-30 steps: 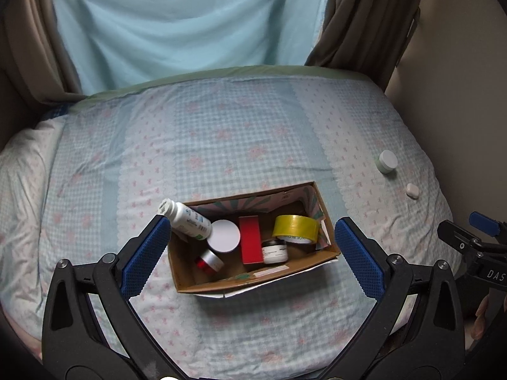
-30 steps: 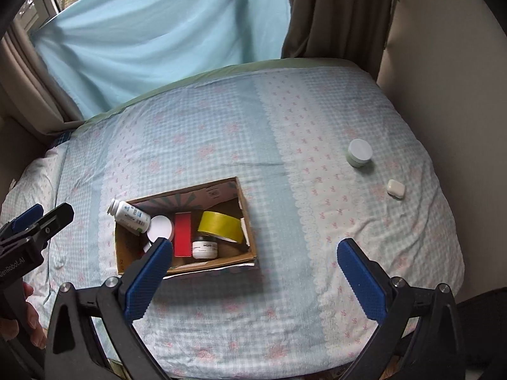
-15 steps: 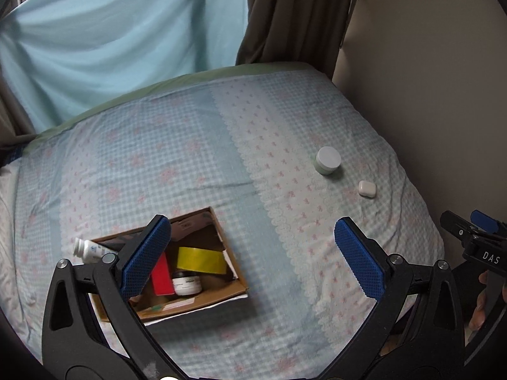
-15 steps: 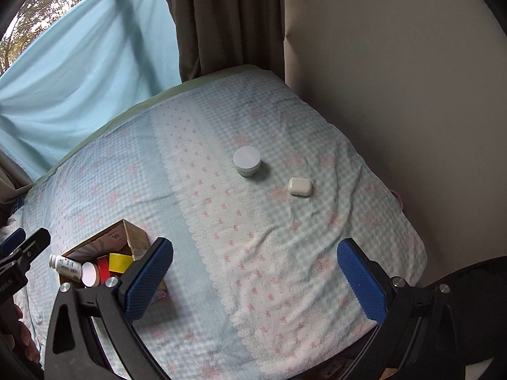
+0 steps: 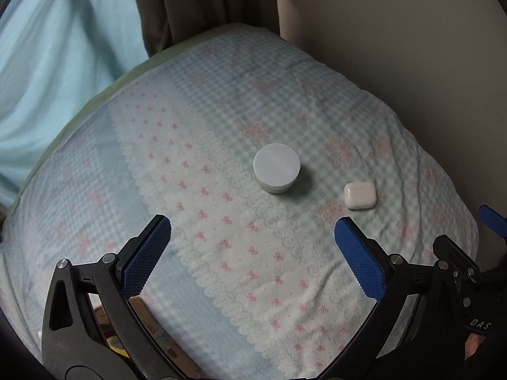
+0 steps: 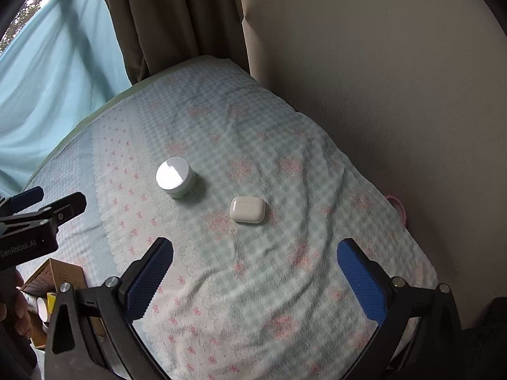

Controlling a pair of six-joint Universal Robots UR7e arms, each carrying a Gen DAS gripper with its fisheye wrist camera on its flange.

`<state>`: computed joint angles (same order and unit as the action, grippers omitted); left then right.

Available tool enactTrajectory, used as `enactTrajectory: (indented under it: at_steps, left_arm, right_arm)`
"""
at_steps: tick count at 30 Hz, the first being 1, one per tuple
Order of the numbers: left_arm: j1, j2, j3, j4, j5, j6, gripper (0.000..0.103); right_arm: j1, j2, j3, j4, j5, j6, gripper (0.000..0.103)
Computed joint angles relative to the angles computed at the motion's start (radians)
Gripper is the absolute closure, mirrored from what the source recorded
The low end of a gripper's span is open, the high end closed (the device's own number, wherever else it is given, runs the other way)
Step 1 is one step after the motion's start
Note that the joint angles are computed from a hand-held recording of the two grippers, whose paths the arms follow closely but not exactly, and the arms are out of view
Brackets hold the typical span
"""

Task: Organize rigid objects
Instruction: 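Lift both tools away from the box toward the remaining items, then grasp the white round jar with the left tool while the right tool grasps the earbud case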

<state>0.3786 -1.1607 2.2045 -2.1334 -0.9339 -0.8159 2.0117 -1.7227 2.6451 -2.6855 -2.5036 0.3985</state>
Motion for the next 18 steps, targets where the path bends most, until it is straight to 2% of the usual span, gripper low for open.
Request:
enactTrajectory:
  at_steps: [5,8,13,14,16,18]
  left_arm:
    - [0.098,0.2,0.003,-0.253,0.028,0.219,0.0]
    - [0.15,0.289,0.014,-0.409,0.039,0.316,0.0]
    - [0.224,0.394,0.025,-0.64,0.047,0.466,0.0]
    - [0.235,0.413,0.024,-0.678,0.047,0.492,0.001]
    - [0.254,0.448,0.023,-0.75,0.046,0.542,0.002]
    - [0.267,0.48,0.016,-0.793,0.049,0.583,0.009]
  right_arm:
    - [-0.167,0.253,0.089,-0.524,0.034,-0.219,0.0]
    - [-0.243,0.46,0.106,-0.838,0.044,-0.331,0.008]
    - [-0.351,0.81,0.088,-1.359,0.07,-0.527,0.011]
    - [-0.368,0.855,0.077,-1.421,0.076,-0.56,0.016]
    - [-0.399,0.921,0.051,-1.499,0.085,-0.606,0.019]
    - [-0.424,0.967,0.03,-1.555,0.102,-0.639,0.022]
